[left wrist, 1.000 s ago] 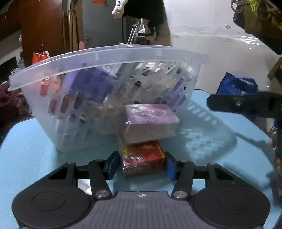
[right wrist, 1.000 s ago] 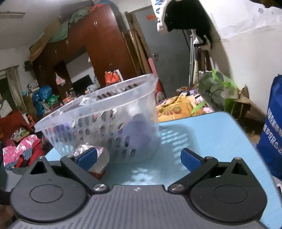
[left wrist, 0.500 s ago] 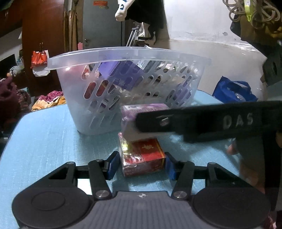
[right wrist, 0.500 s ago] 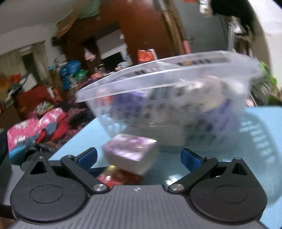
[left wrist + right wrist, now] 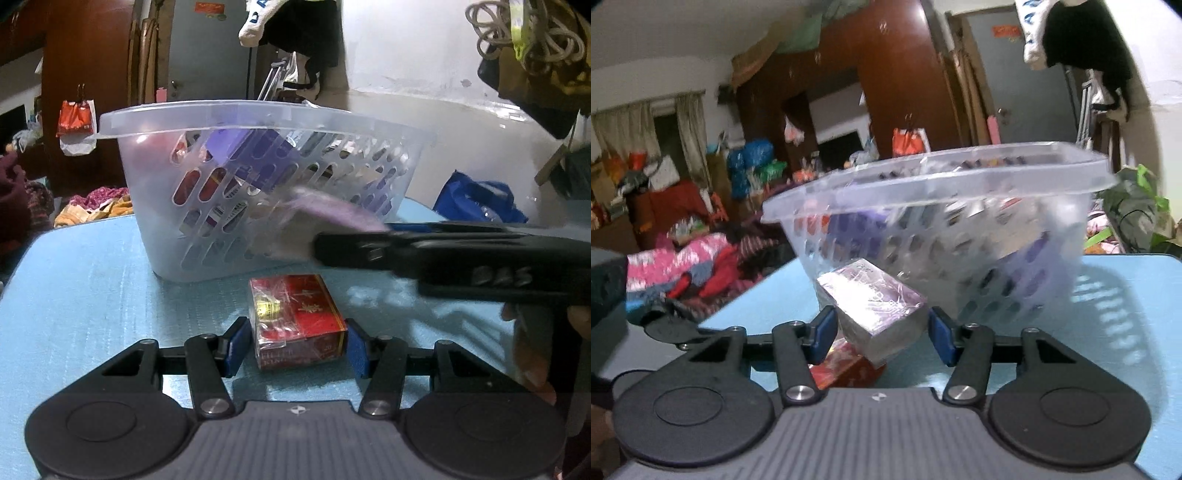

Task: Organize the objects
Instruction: 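Grasp the red gift box with the left tool while the right tool grasps a purple box, then carry both held boxes into the white basket and open both tools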

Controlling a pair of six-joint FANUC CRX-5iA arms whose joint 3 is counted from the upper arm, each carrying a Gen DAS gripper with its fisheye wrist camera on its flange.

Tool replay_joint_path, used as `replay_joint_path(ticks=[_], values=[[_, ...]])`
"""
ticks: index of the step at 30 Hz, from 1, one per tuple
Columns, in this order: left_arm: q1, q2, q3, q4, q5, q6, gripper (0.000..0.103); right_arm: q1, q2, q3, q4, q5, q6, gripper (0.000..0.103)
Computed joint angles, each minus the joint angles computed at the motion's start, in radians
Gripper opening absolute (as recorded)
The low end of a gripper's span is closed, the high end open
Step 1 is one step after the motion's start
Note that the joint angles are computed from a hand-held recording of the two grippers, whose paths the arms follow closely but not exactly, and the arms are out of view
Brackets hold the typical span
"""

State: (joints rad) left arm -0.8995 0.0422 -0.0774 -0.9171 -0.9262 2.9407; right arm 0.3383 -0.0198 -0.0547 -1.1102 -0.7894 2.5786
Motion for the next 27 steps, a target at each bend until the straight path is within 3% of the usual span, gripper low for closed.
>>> replay_joint_path(ticks=[6, 11, 14, 16, 19, 21, 22, 24, 26, 27], values=[[-0.023, -0.035, -0.045, -0.073, 0.027, 0.116, 0.057, -0.09, -0.03, -0.04, -0.127, -0.014, 0.108, 0.057], [-0.076, -0.069, -0.096, -0.211, 0.036, 0.286, 0.057, -0.104, -0.027, -0.041, -0.175, -0.021, 0.13, 0.057], [-0.154, -0.059, -0.102, -0.335, -0.036, 0.382, 0.057, -0.121, -0.04, -0.061, -0.242, -0.023, 0.207, 0.057], [-0.243, -0.034, -0.1, -0.459, -0.151, 0.474, 0.057, -0.159, -0.06, -0.087, -0.312, -0.049, 0.281, 0.057], [-0.293, -0.072, -0.13, -0.584, -0.156, 0.592, 0.057, -0.178, -0.094, -0.085, -0.382, -0.051, 0.352, 0.057], [-0.298, -0.081, -0.096, -0.625, -0.199, 0.572, 0.057, -0.104, -0.102, -0.024, -0.288, 0.051, 0.288, 0.057], [-0.279, -0.081, -0.058, -0.605, -0.208, 0.506, 0.057, -0.062, -0.092, 0.012, -0.225, 0.098, 0.247, 0.057], [-0.205, -0.077, 0.025, -0.526, -0.188, 0.362, 0.058, 0.055, -0.055, 0.089, -0.02, 0.243, 0.103, 0.057], [-0.105, -0.07, 0.09, -0.418, -0.135, 0.261, 0.058, 0.139, -0.003, 0.144, 0.196, 0.318, -0.088, 0.058], [-0.065, -0.064, 0.109, -0.376, -0.112, 0.223, 0.061, 0.156, 0.025, 0.169, 0.248, 0.331, -0.14, 0.062]])
